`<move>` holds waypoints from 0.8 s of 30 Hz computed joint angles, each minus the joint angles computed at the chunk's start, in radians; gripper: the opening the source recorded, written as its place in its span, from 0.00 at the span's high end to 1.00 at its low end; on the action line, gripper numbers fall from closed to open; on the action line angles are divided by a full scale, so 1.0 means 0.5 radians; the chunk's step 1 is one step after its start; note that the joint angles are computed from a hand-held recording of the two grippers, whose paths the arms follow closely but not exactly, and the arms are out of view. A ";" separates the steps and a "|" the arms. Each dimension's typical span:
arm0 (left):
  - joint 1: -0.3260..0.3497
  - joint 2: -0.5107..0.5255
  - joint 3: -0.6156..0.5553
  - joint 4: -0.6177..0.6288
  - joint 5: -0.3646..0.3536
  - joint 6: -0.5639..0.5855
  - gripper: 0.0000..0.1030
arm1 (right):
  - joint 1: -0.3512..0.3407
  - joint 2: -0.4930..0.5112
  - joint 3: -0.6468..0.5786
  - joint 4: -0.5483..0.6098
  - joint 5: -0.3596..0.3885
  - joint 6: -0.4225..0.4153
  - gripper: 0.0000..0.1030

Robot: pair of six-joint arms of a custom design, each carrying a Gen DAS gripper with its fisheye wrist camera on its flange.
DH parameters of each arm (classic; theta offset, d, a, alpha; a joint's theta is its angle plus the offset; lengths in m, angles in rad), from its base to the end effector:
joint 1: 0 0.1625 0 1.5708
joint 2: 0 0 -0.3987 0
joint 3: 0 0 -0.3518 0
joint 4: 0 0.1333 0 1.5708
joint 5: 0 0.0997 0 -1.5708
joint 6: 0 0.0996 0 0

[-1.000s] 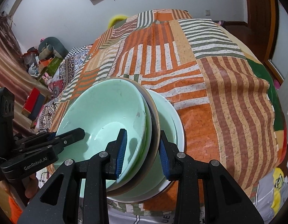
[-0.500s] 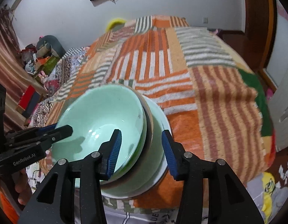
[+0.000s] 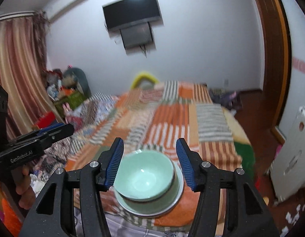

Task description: Organize plates and bowls

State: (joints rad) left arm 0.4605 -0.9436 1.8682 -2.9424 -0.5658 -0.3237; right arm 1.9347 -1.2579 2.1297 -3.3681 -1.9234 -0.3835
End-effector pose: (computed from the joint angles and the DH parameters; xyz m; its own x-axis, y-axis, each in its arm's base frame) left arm -0.4040 -0.4431 0.1994 -0.7927 0.1741 -0.5842 0.5861 0.4811 -0.6519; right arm 0.2646 -0.4169 0.2960 -0.8243 -0.2810 0.4915 -0.5634 0.4927 -0.6632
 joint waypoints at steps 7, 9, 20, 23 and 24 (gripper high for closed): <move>-0.136 -0.040 0.115 -0.375 0.153 0.198 0.19 | 0.061 -0.051 0.054 -0.183 0.134 -0.048 0.31; -0.166 -0.029 0.138 -0.482 0.214 0.261 0.15 | 0.071 -0.045 0.064 -0.251 0.148 -0.065 0.28; -0.212 0.044 0.165 -0.764 0.366 0.507 0.01 | 0.077 0.008 0.072 -0.400 0.143 -0.119 0.07; -0.202 0.052 0.166 -0.765 0.359 0.505 0.01 | 0.090 0.015 0.086 -0.447 0.126 -0.139 0.04; -0.204 0.050 0.171 -0.753 0.358 0.490 0.01 | 0.093 0.013 0.091 -0.453 0.123 -0.145 0.04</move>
